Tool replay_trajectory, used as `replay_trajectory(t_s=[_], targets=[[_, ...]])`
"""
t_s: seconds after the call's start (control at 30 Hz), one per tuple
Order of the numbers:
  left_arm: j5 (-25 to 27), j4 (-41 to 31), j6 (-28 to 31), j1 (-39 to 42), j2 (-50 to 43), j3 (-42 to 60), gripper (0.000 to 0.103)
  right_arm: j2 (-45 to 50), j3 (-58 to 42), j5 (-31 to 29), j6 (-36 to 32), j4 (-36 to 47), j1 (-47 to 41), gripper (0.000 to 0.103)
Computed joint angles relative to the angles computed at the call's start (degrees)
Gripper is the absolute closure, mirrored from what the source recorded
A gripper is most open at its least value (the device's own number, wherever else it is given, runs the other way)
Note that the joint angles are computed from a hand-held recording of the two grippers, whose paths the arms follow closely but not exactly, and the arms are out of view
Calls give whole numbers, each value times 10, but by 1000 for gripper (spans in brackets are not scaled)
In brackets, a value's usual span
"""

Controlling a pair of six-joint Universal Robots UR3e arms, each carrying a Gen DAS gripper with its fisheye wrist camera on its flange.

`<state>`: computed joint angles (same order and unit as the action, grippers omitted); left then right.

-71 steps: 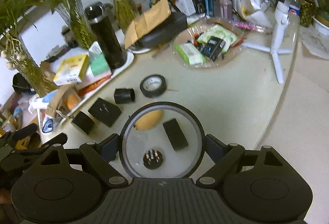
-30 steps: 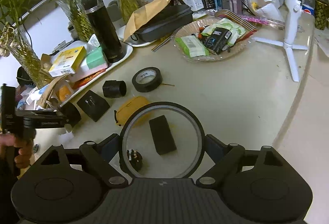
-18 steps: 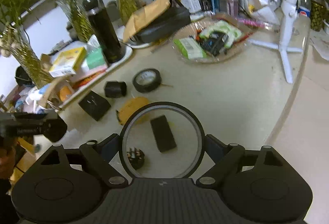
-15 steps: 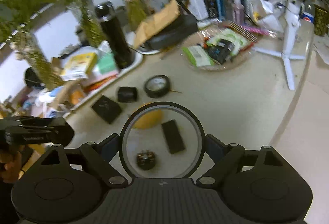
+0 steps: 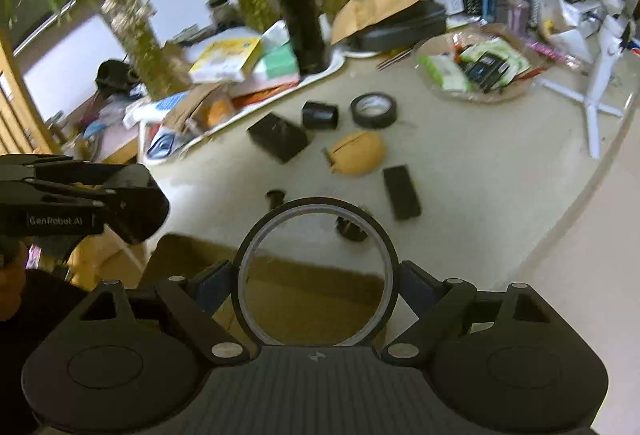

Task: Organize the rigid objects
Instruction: 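Carry the ring and disc over the box and open both grippers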

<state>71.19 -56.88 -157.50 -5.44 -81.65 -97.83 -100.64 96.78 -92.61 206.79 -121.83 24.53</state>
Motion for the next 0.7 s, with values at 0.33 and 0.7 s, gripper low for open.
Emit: replay_trajectory(t_s=[0.33,0.7], targets=[[2,-20,-5,-28,23,-57,46,18,19,18,3,4,31,14],[7,-2,-21,-32,9,-76,46,34,39,45,-18,-9,24,13]])
